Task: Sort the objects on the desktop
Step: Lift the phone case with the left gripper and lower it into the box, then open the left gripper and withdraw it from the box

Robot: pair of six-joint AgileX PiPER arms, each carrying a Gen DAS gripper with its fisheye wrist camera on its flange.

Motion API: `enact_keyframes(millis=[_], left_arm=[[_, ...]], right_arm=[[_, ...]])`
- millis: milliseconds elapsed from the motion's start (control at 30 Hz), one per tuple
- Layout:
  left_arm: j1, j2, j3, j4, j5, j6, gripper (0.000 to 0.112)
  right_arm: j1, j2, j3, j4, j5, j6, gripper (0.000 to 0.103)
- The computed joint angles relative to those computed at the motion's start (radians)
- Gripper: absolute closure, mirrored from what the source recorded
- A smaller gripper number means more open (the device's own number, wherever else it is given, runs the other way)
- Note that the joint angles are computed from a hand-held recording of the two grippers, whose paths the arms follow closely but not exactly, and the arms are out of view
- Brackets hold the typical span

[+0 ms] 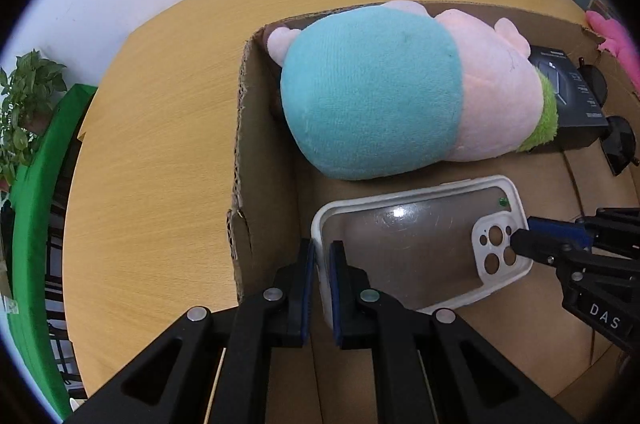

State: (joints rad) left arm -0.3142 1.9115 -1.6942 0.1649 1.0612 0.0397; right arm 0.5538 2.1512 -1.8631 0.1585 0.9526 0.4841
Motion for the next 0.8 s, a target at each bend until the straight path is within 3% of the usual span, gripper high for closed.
enact_keyframes(millis=[33,133,200,233,300,367,400,533,667,800], left_arm=[[-0.003,-0.011,0.015,0.012,-0.004,-0.009,0.105],[0.005,-0.083,0.089,-0.004,-0.042,-0.010,0.102],[0.012,-0.175,0.177,-0.017,-0.116,-0.025,0.095],[0.024,-0.243,0.235,-0.048,-0.160,-0.011,0.089],[0.042,-0.401,0.359,-0.108,-0.239,0.017,0.048],[0.028,-0.549,0.467,-0.097,-0.296,-0.016,0.032],[0.023,-0.608,0.504,-0.098,-0.316,-0.023,0.032],[-0.021,-0.809,0.612,-0.100,-0.305,-0.081,0.031],[-0.016,-0.893,0.692,-0.213,-0.315,-0.030,0.031],[-0.127,-0.936,0.746,-0.071,-0.324,-0.230,0.031]], right_arm=[[0.003,-0.008,0.011,-0.001,-0.014,-0.001,0.086],[-0.002,-0.051,0.071,0.072,-0.071,-0.056,0.057],[0.033,-0.134,0.140,-0.040,-0.112,0.033,0.033],[0.053,-0.172,0.170,-0.102,-0.128,0.074,0.030],[0.131,-0.295,0.279,-0.295,-0.179,0.198,0.022],[0.218,-0.408,0.388,-0.495,-0.196,0.346,0.009],[0.265,-0.449,0.422,-0.595,-0.175,0.425,0.001],[0.471,-0.586,0.565,-0.919,-0.044,0.728,0.000],[0.622,-0.666,0.642,-1.053,0.100,0.898,0.000],[0.782,-0.756,0.741,-1.102,0.245,1.025,0.000]])
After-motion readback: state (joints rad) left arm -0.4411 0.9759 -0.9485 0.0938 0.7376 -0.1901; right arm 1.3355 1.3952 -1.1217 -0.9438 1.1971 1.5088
